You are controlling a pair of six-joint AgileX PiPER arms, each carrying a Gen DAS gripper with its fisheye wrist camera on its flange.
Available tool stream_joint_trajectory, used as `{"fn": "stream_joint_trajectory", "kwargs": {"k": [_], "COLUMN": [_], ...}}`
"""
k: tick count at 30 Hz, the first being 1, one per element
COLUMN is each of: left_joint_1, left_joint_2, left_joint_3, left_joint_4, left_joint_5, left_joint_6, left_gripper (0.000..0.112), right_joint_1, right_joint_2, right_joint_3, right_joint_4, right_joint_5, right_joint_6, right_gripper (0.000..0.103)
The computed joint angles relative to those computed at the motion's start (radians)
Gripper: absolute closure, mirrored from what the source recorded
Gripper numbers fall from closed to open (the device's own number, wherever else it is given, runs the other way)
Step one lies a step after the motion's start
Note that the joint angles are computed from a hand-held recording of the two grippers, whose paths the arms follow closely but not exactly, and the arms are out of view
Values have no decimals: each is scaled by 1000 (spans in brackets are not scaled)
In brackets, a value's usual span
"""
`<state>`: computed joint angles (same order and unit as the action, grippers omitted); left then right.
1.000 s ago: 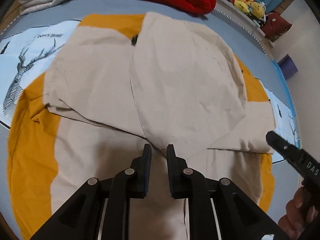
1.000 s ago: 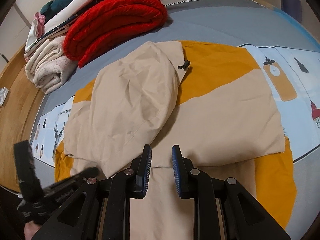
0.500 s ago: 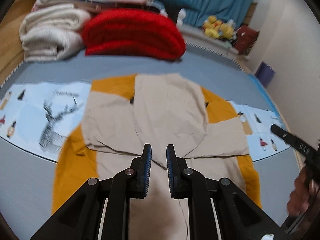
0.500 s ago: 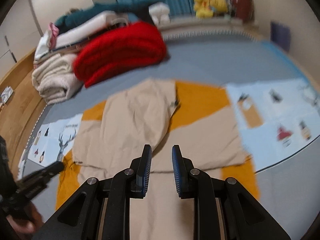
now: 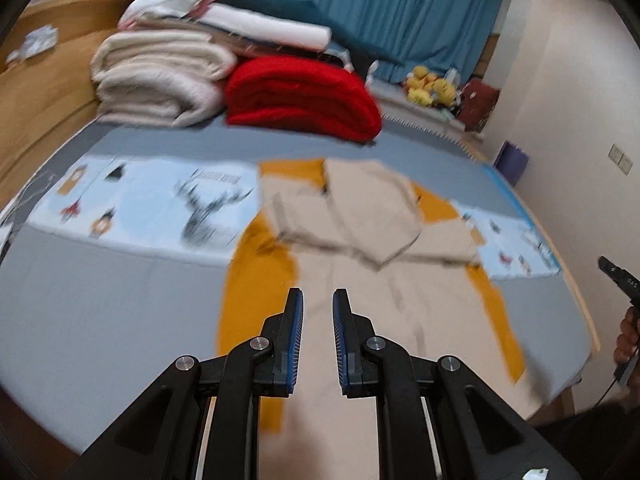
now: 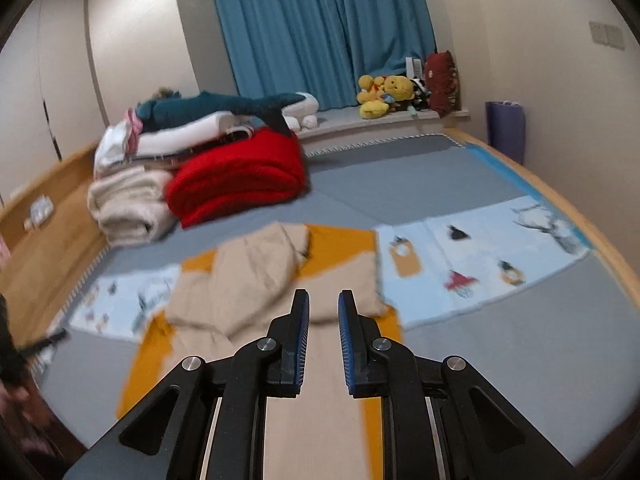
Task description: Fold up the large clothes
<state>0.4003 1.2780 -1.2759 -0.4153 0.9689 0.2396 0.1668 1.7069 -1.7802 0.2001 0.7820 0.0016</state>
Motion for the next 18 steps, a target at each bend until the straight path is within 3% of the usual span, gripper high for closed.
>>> {"fn": "stream_joint_trajectory", "kwargs": {"k": [3,7,11,18], "left_joint_1": [132,242,245,270], "left_joint_2": [-76,48,134,215], "left_joint_3": [203,223,215,212], "left_joint_4": [-81,-115,-52,-39], "left_joint_5": [-18,81,112,167], "left_joint_6": [122,124,69,43], "left_gripper": [99,102,102,99], "right_joint_1": [-78,-132,-193,-170], "right_joint_2": [-104,-125,-12,142], "right_joint_3": [223,421,378,272], "right_joint_4": [55,60,179,122], "right_joint_5": [-25,-71,25,191], "right_joint_6": [-81,-119,-126,-115], "right_gripper": [85,85,85,85]}}
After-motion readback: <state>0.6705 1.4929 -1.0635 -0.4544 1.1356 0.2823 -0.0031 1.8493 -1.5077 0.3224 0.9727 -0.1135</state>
